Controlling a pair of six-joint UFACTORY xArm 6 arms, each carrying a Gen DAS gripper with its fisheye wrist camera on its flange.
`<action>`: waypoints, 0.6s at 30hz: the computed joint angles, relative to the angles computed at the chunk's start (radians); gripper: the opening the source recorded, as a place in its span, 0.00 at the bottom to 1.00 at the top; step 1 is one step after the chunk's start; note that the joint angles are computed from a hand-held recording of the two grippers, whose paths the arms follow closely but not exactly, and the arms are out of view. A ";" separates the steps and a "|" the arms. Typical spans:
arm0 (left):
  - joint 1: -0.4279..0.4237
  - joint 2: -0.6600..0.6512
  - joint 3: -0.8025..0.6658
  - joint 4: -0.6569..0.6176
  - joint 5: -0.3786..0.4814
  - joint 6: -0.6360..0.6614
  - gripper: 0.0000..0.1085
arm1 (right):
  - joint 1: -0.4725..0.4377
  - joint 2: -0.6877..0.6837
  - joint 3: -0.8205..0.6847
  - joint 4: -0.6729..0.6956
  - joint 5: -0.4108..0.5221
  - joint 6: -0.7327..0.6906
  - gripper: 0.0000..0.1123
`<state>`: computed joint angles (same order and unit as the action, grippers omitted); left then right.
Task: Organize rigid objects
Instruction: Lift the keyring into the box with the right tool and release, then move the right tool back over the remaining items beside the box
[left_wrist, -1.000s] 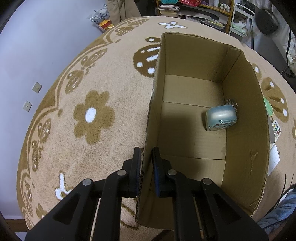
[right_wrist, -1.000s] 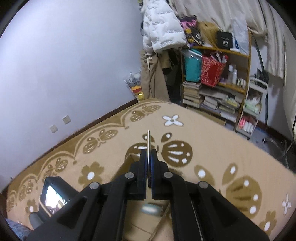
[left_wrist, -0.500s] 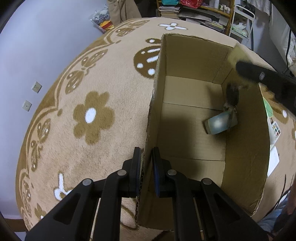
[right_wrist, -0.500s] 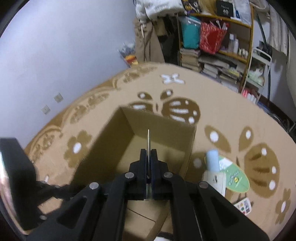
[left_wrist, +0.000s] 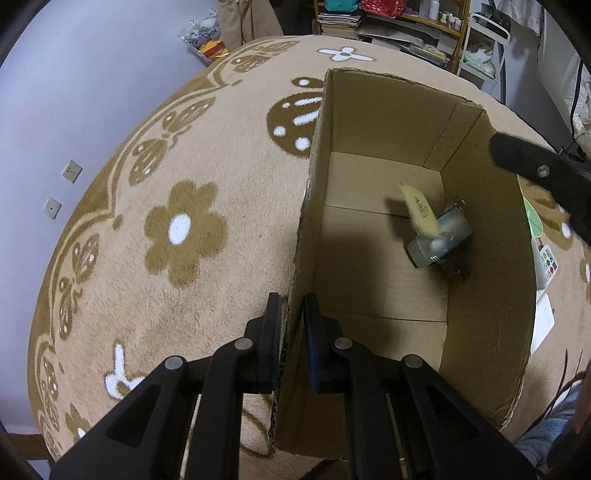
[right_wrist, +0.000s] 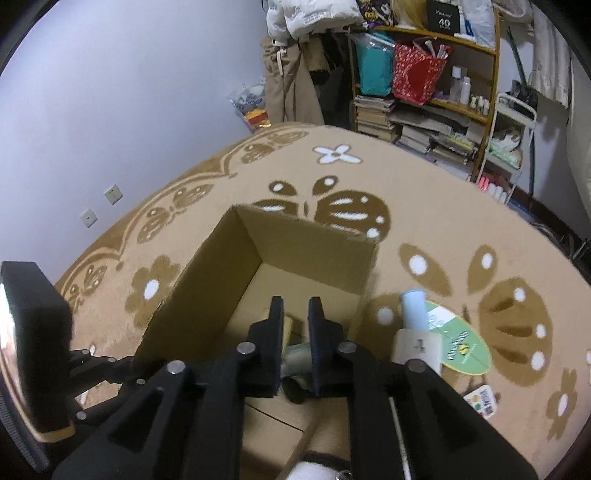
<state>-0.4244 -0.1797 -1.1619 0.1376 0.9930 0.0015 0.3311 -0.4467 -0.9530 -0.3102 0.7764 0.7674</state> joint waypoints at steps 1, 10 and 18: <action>0.000 0.000 0.000 -0.001 0.000 0.001 0.10 | 0.002 -0.009 -0.003 -0.012 0.012 0.006 0.36; 0.002 0.000 -0.002 -0.005 0.001 0.003 0.10 | 0.011 -0.116 0.001 -0.118 0.116 0.033 0.87; 0.002 0.002 -0.002 -0.002 -0.001 0.000 0.10 | 0.053 -0.213 0.028 -0.229 0.313 0.025 0.92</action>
